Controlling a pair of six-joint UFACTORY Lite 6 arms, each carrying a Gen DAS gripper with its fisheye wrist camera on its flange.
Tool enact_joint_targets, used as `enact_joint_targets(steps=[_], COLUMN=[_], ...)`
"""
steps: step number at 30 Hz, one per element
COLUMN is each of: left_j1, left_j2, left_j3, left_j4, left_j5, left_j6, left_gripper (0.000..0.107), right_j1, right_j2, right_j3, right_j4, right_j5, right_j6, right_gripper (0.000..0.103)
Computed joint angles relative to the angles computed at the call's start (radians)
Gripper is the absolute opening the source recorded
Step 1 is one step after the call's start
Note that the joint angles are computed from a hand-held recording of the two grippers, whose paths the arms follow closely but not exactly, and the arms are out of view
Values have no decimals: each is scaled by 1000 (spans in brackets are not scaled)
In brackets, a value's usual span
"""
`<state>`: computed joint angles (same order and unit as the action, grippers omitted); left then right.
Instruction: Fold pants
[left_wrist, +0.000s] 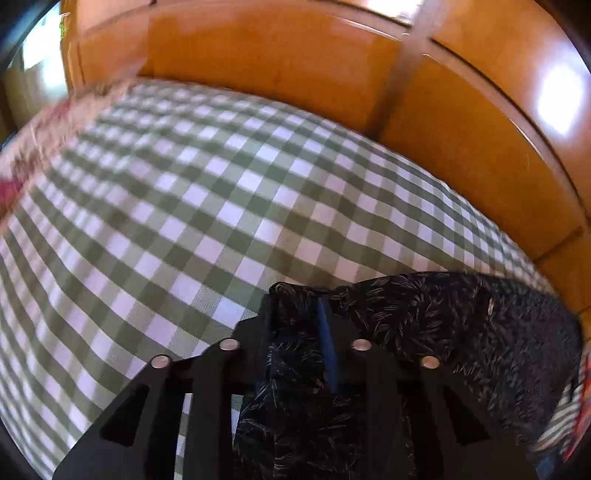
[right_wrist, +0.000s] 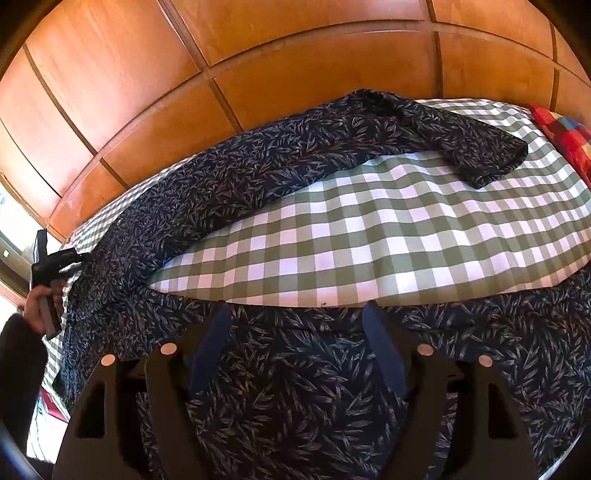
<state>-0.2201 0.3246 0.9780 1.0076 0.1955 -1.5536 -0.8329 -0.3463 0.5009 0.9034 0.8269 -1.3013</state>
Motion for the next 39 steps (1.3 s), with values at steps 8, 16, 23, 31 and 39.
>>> enact_joint_targets(steps=[8, 16, 23, 31, 39], left_j1=[-206, -859, -1356, -1544, -1544], left_j2=[-486, -992, -1035, -970, -1043], left_j3=[-361, -555, -596, -607, -661], left_j4=[523, 240, 181, 136, 111], left_j5=[74, 536, 882, 956, 967], left_j6=[-576, -491, -743, -883, -897], left_gripper=[4, 4, 3, 4, 3], right_j1=[61, 164, 342, 564, 602], right_j2=[12, 163, 510, 828, 883], right_j3=[5, 132, 471, 892, 944], right_j4=[18, 78, 217, 194, 99], right_j5=[-29, 65, 110, 5, -106], right_j6=[22, 96, 277, 578, 736], right_gripper=[74, 60, 48, 47, 39])
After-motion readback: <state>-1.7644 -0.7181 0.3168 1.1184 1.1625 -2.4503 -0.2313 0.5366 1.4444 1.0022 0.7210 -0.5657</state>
